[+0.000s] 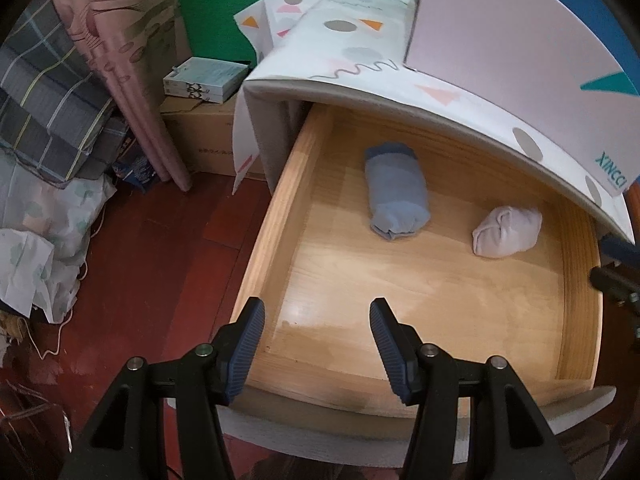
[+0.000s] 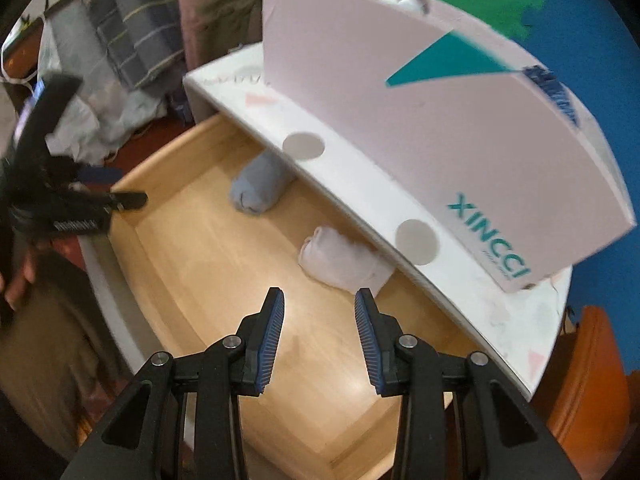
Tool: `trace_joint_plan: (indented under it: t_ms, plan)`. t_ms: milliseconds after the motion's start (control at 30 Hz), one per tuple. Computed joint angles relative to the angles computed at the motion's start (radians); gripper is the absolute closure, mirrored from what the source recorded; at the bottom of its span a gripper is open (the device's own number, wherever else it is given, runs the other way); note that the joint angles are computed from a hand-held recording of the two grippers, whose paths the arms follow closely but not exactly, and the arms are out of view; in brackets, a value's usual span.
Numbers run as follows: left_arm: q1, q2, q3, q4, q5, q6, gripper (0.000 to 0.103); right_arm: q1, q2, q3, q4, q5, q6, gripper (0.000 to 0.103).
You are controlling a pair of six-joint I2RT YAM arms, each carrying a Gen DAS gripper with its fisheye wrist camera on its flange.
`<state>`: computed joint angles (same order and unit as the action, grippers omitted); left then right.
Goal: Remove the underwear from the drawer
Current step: 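Bring the open right tool back down into the drawer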
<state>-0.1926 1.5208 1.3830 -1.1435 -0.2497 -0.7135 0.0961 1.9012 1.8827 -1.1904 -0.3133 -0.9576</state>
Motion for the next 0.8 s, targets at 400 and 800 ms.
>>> trace_joint_plan:
  t_ms: [400,800]
  plan:
    - [0.034,-0.03,-0.026,0.014,0.019,-0.027,0.047,0.09,-0.025,-0.279,0.344,0.092,-0.122,0.059]
    - [0.033,-0.018,-0.017,0.006,0.024,-0.025,0.047,0.118,-0.067,-0.466,0.587,0.115,-0.182,0.057]
